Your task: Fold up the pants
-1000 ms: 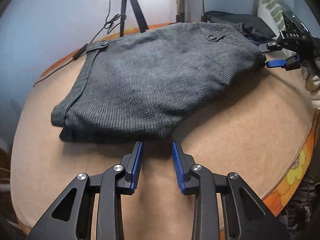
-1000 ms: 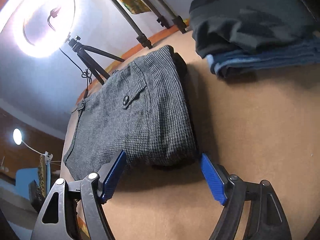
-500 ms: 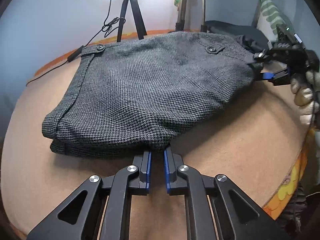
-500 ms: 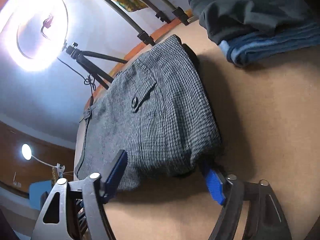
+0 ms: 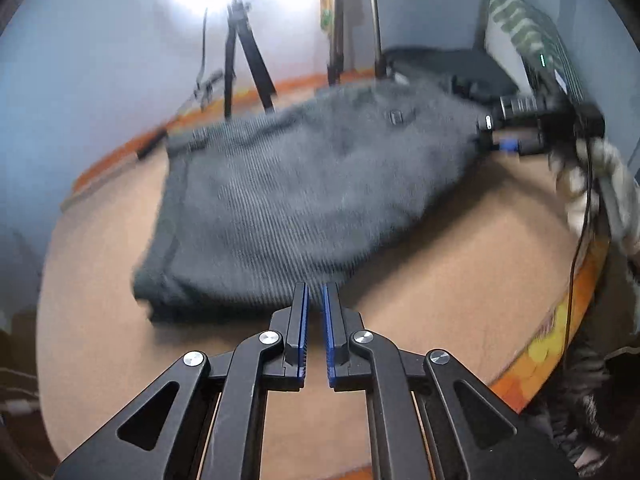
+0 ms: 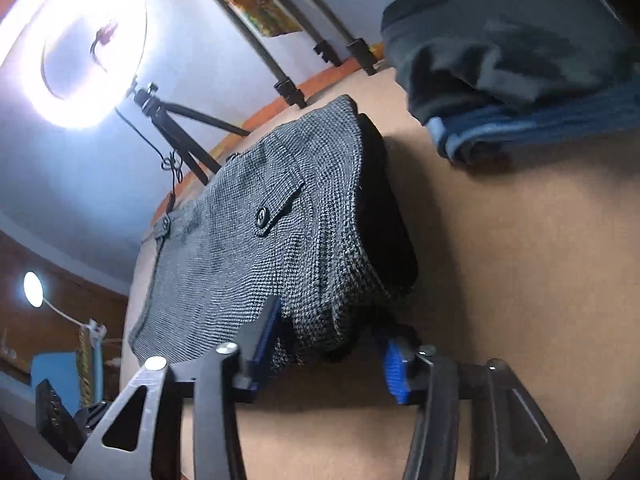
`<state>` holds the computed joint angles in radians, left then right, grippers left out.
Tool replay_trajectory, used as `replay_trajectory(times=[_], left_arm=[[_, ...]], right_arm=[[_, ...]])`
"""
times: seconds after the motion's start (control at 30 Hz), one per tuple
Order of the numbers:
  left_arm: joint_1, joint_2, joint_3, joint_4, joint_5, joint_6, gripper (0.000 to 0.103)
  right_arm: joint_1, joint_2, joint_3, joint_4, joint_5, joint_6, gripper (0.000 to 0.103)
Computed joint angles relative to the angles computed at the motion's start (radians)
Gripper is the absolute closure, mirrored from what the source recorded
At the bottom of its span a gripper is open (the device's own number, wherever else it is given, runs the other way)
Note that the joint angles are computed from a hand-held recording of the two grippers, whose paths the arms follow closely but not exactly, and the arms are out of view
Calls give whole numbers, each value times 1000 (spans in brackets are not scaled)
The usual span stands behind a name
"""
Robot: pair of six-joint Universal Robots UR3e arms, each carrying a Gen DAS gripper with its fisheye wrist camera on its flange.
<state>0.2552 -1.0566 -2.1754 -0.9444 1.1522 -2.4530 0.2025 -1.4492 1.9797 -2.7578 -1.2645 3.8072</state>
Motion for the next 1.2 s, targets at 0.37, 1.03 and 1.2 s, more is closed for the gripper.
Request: replay_trajectory(times=[0.37, 1.03, 1.2], left_arm=[[-417, -678, 469, 431, 257, -293, 96], [-499, -1212, 932, 466, 400, -518, 89], [-435, -1005, 686, 523, 318, -515, 89]], right_arm=[[-1, 106, 98, -319, 6, 250, 41], [47, 109, 76, -352, -98, 253, 83], [51, 77, 30, -287, -101, 228, 86]])
